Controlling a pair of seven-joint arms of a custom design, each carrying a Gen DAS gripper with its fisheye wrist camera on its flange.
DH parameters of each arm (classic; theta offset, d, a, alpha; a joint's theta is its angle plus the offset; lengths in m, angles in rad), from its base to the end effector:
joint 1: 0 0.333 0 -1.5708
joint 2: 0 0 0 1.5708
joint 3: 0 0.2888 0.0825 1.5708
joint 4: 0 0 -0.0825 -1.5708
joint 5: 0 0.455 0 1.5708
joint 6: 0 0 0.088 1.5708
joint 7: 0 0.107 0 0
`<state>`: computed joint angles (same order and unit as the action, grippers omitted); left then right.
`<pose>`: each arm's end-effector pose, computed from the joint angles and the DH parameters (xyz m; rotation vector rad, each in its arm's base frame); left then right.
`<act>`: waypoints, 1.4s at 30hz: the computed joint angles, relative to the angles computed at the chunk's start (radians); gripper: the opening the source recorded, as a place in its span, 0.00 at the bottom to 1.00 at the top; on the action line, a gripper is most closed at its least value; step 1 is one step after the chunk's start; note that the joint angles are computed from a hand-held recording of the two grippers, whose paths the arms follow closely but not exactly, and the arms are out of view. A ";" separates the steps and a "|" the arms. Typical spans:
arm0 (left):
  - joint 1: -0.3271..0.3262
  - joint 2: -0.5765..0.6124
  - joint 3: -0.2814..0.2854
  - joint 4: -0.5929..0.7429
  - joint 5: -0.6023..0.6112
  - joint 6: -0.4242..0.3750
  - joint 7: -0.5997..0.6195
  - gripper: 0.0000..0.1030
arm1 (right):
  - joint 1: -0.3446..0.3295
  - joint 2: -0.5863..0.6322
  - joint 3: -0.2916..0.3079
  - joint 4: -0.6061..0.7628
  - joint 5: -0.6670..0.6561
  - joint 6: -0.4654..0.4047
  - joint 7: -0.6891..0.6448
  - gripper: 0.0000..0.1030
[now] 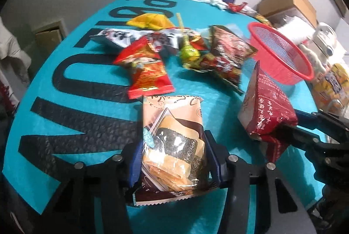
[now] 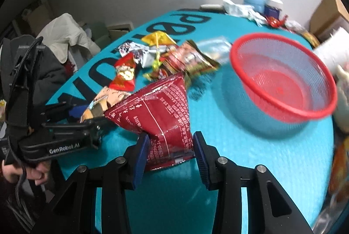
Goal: Organize snacks
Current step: 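Lift and carry both held bags toward the red mesh basket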
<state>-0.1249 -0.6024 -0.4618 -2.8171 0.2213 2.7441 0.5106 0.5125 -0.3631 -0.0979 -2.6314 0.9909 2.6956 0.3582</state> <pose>0.3852 -0.2290 0.3368 -2.1656 1.5991 -0.6270 0.4595 0.1754 0.3291 -2.2425 0.9115 -0.1286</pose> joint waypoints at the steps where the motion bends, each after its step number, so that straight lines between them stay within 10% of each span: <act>1: -0.013 0.003 0.009 -0.002 -0.007 0.011 0.011 0.48 | -0.006 -0.003 0.002 -0.004 -0.013 -0.006 0.009 0.39; 12: -0.011 -0.001 -0.001 -0.002 -0.008 0.002 -0.001 0.48 | -0.001 0.045 0.012 0.033 -0.055 0.000 -0.012 0.76; 19: -0.006 -0.006 0.001 -0.005 -0.004 -0.002 -0.004 0.48 | -0.017 0.095 0.035 0.080 -0.021 -0.053 -0.071 0.74; 25: -0.004 0.003 0.001 0.003 0.000 -0.004 -0.007 0.48 | -0.031 0.092 0.058 0.072 0.012 -0.051 -0.109 0.50; 42: -0.004 -0.033 -0.024 0.017 0.000 0.029 -0.021 0.48 | -0.053 -0.006 0.019 0.020 0.092 -0.097 -0.108 0.46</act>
<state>-0.1285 -0.6353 -0.4858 -2.8000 0.2214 2.7732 0.4897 0.4598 -0.3690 -0.0789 -2.6119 1.0831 2.5989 0.2498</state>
